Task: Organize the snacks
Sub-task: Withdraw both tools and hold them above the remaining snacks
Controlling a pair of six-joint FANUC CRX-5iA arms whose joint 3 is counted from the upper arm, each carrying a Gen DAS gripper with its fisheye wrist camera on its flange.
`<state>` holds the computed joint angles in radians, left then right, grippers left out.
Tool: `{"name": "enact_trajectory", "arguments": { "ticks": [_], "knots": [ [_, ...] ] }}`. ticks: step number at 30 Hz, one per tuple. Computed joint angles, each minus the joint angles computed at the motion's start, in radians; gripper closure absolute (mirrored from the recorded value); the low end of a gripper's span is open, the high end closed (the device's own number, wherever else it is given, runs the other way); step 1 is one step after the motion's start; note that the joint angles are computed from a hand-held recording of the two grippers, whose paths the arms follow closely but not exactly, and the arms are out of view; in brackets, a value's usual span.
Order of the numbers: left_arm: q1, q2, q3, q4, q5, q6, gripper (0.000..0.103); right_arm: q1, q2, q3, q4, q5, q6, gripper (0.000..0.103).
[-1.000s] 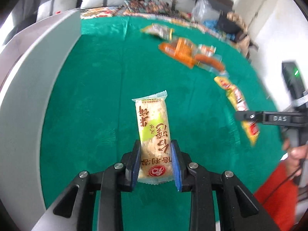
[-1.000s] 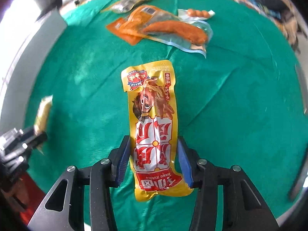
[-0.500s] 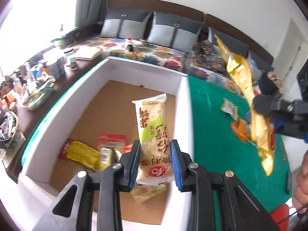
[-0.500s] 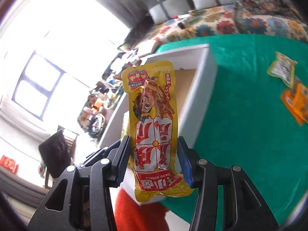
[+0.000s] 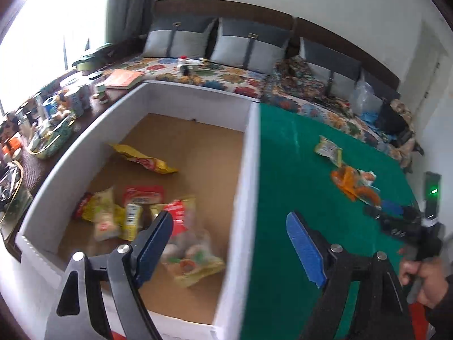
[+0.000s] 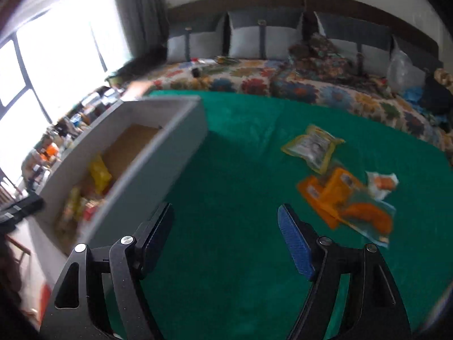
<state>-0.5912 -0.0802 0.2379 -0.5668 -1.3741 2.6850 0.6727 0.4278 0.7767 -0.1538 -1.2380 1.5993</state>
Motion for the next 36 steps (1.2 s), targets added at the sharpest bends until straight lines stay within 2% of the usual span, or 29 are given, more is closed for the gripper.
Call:
{"name": "enact_trajectory", "arguments": {
  "ticks": [3, 6, 8, 12, 15, 19, 23, 36],
  "knots": [
    [-0.037, 0.137, 0.109, 0.061, 0.07, -0.072, 0.005, -0.055, -0.085, -0.285, 0.138, 0.11, 0.009, 0.024],
    [-0.039, 0.262, 0.166, 0.134, 0.128, -0.129, 0.003, -0.12, -0.15, -0.459, 0.196, 0.195, -0.001, 0.025],
    [-0.023, 0.351, 0.189, 0.188, 0.159, -0.157, 0.003, -0.148, -0.181, -0.519, 0.208, 0.227, -0.022, 0.025],
    [0.005, 0.495, 0.265, 0.228, 0.143, -0.181, 0.004, -0.171, -0.187, -0.562, 0.228, 0.28, -0.068, 0.024],
    [0.012, 0.547, 0.303, 0.203, 0.134, -0.179, 0.004, -0.165, -0.199, -0.588, 0.226, 0.335, -0.082, 0.024],
    [0.014, 0.599, 0.365, 0.133, 0.094, -0.204, 0.003, -0.175, -0.19, -0.567, 0.195, 0.32, -0.082, 0.021],
    [0.025, 0.596, 0.351, 0.1, 0.126, -0.18, 0.0, -0.19, -0.193, -0.553, 0.166, 0.288, -0.101, 0.015],
    [0.024, 0.587, 0.335, 0.088, 0.138, -0.17, 0.0, -0.187, -0.195, -0.559, 0.173, 0.288, -0.108, 0.013]
  ]
}}
